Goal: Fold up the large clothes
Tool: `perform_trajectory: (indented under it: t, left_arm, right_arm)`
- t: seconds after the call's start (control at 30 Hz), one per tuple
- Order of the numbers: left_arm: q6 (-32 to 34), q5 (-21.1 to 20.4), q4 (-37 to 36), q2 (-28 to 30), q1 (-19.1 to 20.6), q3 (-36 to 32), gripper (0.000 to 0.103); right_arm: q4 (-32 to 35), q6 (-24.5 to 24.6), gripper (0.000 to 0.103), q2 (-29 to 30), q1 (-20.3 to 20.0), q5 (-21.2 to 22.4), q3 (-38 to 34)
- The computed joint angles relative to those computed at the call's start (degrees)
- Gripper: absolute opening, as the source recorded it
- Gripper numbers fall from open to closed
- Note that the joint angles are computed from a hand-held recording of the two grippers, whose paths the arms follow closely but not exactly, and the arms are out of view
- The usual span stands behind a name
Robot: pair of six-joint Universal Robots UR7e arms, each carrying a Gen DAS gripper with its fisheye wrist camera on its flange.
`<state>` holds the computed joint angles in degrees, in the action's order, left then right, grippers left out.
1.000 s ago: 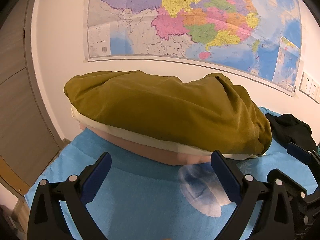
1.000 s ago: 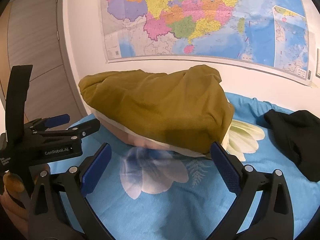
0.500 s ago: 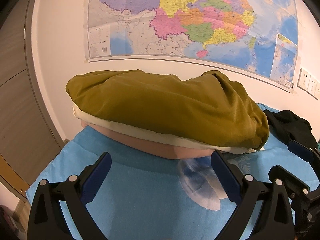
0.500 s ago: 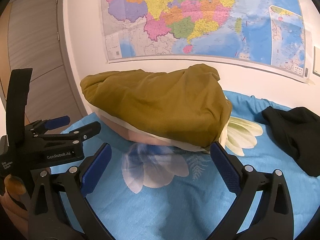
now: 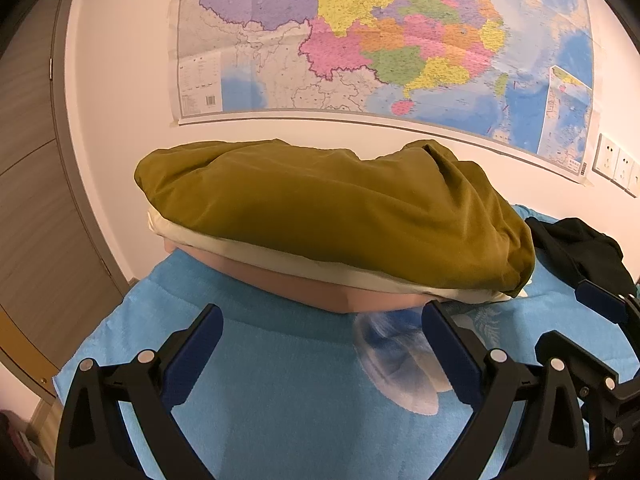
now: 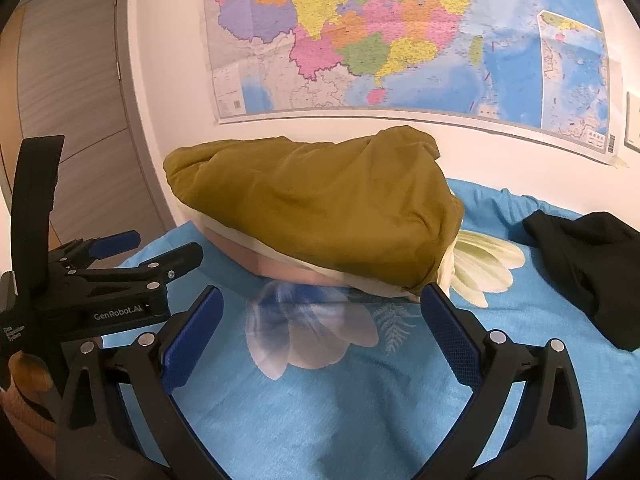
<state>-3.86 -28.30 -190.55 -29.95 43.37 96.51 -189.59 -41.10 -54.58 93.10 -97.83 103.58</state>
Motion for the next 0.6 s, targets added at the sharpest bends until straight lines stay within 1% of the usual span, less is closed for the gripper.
perform_trajectory:
  t: [0.6]
  left_arm:
    - [-0.1, -0.4, 0.5, 0.2, -0.1, -0.1, 0.096]
  right_arm:
    - [0.1, 0.3, 0.097, -0.4, -0.2, 0.2, 0.4]
